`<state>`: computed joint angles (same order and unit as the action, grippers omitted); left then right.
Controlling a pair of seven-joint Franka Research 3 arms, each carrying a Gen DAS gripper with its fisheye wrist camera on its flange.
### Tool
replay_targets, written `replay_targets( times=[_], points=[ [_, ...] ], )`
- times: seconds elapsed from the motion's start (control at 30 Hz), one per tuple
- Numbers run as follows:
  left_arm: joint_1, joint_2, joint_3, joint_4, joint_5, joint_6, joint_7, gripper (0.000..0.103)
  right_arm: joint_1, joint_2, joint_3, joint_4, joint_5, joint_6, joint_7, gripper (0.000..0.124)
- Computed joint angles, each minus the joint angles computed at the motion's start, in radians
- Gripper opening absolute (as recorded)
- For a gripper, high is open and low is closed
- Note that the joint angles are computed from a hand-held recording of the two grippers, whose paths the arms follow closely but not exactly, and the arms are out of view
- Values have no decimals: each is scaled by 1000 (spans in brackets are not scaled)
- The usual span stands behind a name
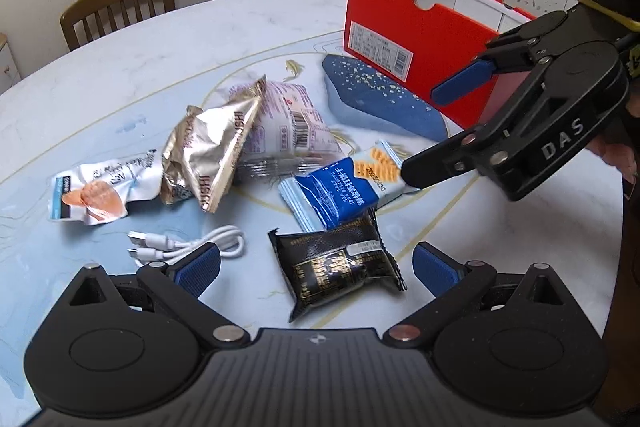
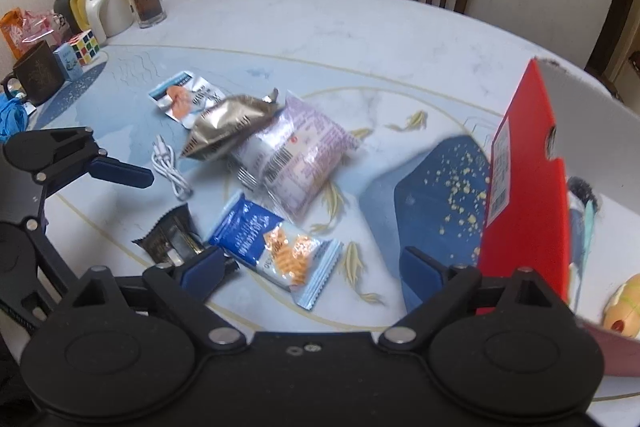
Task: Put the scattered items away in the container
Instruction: 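Withdraw both grippers from the box toward the remaining items, then grasp the black foil snack pack with the left gripper while the right grasps the blue biscuit pack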
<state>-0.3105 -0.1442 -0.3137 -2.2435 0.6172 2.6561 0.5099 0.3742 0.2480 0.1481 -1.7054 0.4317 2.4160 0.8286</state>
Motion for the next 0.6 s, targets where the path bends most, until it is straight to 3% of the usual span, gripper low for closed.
replay_targets(
  times=[0.43, 0.6],
  points=[
    [-19, 51, -6, 31, 70, -64, -112, 103, 2, 62, 7, 37, -34, -32, -74, 82],
    [-29, 59, -8, 45, 100, -103, -116, 103, 12, 62, 12, 16, -53, 19, -142, 81]
  ],
)
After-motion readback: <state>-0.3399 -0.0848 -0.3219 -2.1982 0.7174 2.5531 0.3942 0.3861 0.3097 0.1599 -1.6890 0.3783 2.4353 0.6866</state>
